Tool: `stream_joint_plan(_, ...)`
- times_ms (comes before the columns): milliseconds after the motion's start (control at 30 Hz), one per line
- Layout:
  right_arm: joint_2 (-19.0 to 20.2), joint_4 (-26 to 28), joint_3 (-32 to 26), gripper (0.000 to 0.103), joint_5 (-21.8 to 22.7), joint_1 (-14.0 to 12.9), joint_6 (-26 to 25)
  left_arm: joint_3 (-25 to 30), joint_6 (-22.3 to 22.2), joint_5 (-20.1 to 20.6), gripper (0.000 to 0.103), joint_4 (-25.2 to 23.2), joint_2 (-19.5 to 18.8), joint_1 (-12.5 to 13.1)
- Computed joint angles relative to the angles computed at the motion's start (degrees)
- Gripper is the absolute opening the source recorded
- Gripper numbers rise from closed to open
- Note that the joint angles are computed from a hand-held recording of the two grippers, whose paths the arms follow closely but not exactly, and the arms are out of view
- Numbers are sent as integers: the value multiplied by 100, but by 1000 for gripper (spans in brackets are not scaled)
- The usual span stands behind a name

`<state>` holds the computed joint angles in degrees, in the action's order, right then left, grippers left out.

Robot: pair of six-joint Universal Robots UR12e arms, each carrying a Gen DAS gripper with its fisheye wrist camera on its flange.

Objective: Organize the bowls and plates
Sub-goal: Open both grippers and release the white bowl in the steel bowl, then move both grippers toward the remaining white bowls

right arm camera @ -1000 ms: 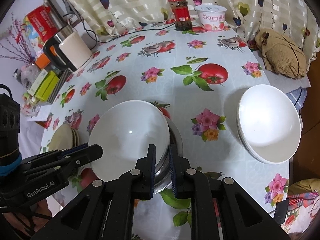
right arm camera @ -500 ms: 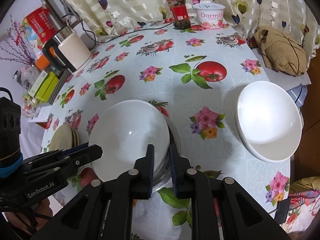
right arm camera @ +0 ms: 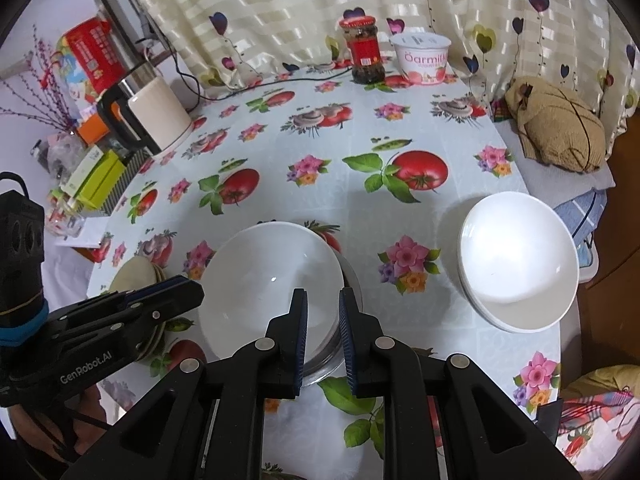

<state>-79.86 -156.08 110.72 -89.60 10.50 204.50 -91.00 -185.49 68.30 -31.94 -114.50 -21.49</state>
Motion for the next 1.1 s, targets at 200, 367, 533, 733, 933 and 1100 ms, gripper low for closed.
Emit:
stream_joint_plan(200, -102, -88, 83, 17, -73, -5, 28, 15, 26, -10, 19, 69, 18, -15)
stream_joint_plan(367, -220, -99, 169, 19, -163, -9, 49, 27, 56, -52, 19, 143, 31, -52)
stream_joint_plan(533, -349, -121, 253, 21, -289, -21, 49, 73, 164, -101, 19, 154, 38, -117)
stream_joint_plan(733, -507, -189, 377, 25, -396, -59, 68, 128, 265, -104, 19, 191, 44, -200)
stream_joint_plan(933, -670, -281, 539, 25, -428, -140, 114, 247, 373, -109, 19, 108, -6, -298)
stream_joint_plan(1100, -794, -394, 687, 25, -420, -244, 167, 366, 445, -174, 19, 32, -70, -375)
